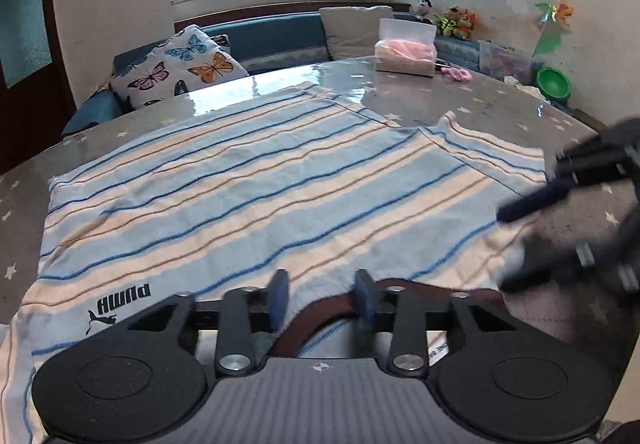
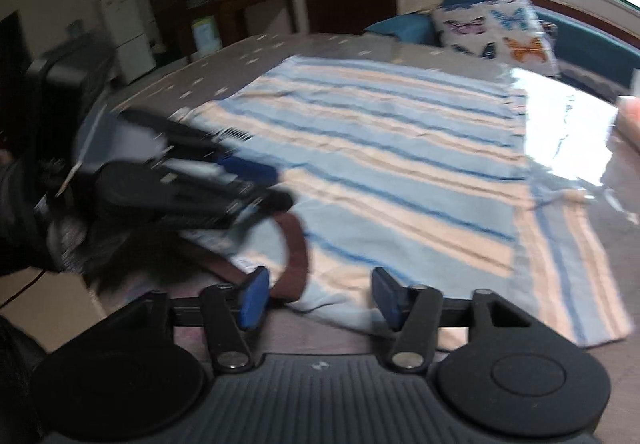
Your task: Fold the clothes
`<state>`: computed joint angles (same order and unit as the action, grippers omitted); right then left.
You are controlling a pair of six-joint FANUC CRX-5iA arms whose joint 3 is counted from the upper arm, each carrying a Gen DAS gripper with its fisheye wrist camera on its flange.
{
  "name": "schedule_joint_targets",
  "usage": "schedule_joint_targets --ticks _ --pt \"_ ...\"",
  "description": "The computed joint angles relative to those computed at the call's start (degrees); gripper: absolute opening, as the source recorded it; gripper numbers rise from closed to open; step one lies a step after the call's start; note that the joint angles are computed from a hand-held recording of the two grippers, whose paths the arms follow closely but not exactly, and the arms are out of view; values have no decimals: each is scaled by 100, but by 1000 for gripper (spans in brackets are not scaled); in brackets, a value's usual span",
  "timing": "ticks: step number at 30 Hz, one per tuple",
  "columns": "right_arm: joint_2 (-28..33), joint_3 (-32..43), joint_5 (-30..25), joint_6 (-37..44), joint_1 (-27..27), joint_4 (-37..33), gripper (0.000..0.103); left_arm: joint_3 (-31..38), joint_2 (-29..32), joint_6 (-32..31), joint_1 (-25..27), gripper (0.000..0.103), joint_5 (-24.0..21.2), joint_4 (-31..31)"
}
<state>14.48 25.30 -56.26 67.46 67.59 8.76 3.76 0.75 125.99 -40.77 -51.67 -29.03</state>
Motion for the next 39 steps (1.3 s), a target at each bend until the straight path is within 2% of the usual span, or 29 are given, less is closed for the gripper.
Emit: schedule_joint_targets --ticks 4,7,8,9,14,17,22,27,30,32,35,37,39 --pt "-56 -324 261 -733 -97 524 61 78 39 46 -106 47 -112 -127" --pt "-82 -498 255 -1054 -170 718 61 156 79 -79 -139 49 -154 -110" --pt "-116 -567 232 -1159 -193 755 61 187 93 -88 -161 54 -158 -132" --pt "-146 -629 211 -1272 -208 790 61 190 81 -96 -170 58 -100 -122" --pt "-424 -1095 398 -1866 -181 1213 61 369 207 -153 -225 68 84 -115" --pt "-580 -1372 423 -2425 -183 1588 61 508 375 -240 -224 68 181 -17" --pt "-666 -1781 131 -3392 -201 2598 60 593 606 -686 -262 72 298 275" --pt "-614 -1885 -164 -4031 -324 3019 59 631 696 -742 -330 91 286 328" --pt "-593 -1909 -107 -4132 -398 2978 53 655 683 -644 -352 100 261 261" --pt "-572 -1955 -88 -4262 -413 3072 50 673 667 -587 -355 102 250 202" --pt "-508 -1941 -159 -4406 -417 3220 32 746 680 -452 -379 103 148 78" --pt "-514 -1956 -176 -4515 -416 3256 14 745 670 -375 -372 103 108 24" --pt "-578 -2007 -44 -4620 -450 3217 10 771 677 -280 -377 103 25 -50"
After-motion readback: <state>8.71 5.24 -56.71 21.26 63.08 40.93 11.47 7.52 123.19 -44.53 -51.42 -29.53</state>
